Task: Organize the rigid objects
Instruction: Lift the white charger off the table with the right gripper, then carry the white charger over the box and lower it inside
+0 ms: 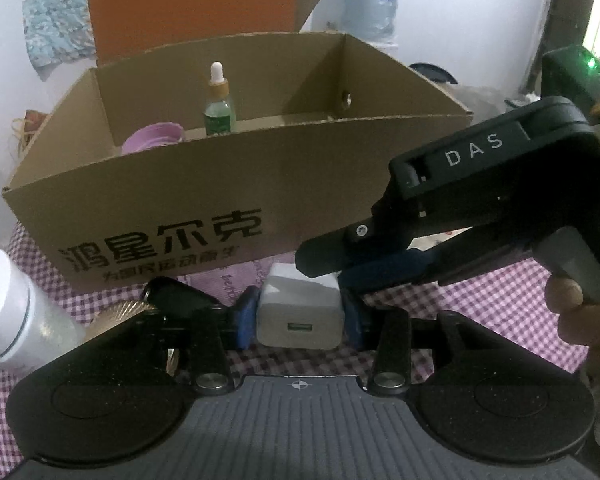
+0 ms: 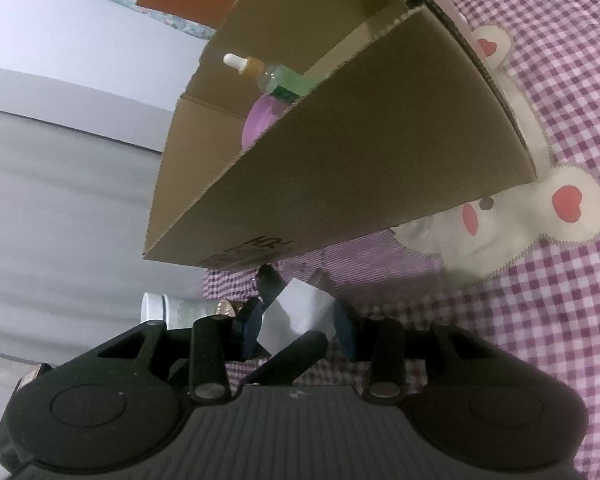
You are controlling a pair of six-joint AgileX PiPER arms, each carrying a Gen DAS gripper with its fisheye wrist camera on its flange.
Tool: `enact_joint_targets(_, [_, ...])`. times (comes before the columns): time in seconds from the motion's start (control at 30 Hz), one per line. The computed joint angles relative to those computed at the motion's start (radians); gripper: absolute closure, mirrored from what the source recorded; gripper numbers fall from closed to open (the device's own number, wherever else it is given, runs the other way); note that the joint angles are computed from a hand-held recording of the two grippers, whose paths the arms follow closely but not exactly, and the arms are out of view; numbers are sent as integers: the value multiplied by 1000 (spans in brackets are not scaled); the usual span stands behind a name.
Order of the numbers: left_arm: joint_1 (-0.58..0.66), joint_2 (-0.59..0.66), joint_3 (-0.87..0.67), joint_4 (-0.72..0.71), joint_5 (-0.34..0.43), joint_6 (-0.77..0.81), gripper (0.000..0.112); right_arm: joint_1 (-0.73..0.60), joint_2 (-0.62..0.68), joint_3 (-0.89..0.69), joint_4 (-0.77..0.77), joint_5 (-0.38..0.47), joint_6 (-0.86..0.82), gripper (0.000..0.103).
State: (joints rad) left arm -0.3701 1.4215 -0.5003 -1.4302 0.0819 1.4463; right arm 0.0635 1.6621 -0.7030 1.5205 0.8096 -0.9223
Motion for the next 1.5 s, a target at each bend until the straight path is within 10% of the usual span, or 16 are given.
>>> enact_joint_targets(0.73, [127, -74, 76, 18, 157, -9, 70, -70, 159, 50, 55, 158, 28, 60])
enact_joint_targets(1.17, [127, 26, 31, 156, 183, -90, 69, 13, 31, 40, 3, -6, -44, 70])
enact_joint_targets(1.5, [91, 12, 62, -97, 135, 164, 69, 39, 6, -22, -124, -8, -1, 67])
